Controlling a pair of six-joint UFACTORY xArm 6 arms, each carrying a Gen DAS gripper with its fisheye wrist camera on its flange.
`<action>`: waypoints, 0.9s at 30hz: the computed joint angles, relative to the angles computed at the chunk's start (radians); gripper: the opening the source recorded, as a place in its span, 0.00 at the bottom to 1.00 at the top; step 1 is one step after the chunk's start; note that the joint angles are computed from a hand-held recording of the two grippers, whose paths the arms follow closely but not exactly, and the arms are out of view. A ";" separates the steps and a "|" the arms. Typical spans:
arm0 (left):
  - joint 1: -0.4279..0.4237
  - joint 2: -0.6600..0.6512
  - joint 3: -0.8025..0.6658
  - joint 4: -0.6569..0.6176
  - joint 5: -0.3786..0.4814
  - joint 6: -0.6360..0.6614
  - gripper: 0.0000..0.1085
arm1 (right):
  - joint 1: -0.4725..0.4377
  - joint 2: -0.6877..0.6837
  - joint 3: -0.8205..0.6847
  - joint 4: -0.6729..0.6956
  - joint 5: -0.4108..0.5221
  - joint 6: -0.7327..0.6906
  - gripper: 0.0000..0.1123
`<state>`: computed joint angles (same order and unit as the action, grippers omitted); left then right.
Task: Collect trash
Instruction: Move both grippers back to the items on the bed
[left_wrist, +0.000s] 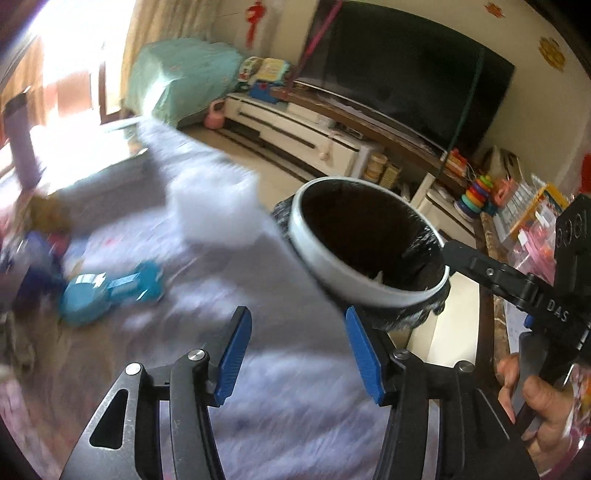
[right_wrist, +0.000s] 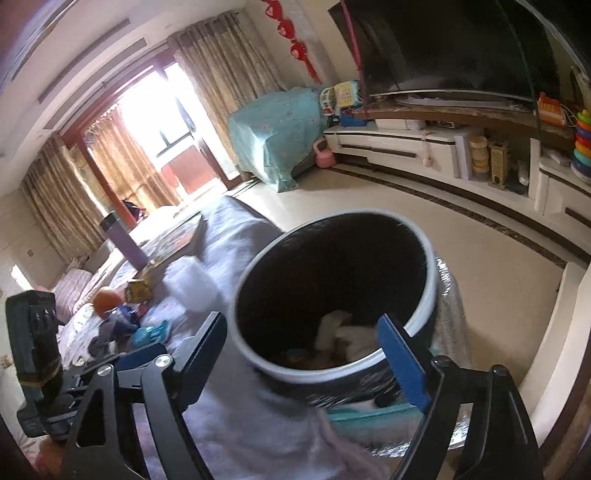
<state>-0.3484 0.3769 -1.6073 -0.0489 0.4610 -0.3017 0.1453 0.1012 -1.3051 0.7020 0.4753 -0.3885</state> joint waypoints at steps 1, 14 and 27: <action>0.005 -0.027 0.038 0.005 -0.011 -0.011 0.49 | 0.012 -0.009 0.009 0.009 -0.001 -0.009 0.77; 0.054 -0.375 0.490 0.169 -0.108 -0.246 0.52 | 0.148 -0.027 0.037 0.008 0.001 -0.035 0.80; 0.103 -0.531 0.636 0.244 -0.080 -0.382 0.57 | 0.206 0.008 0.013 0.019 0.009 -0.050 0.81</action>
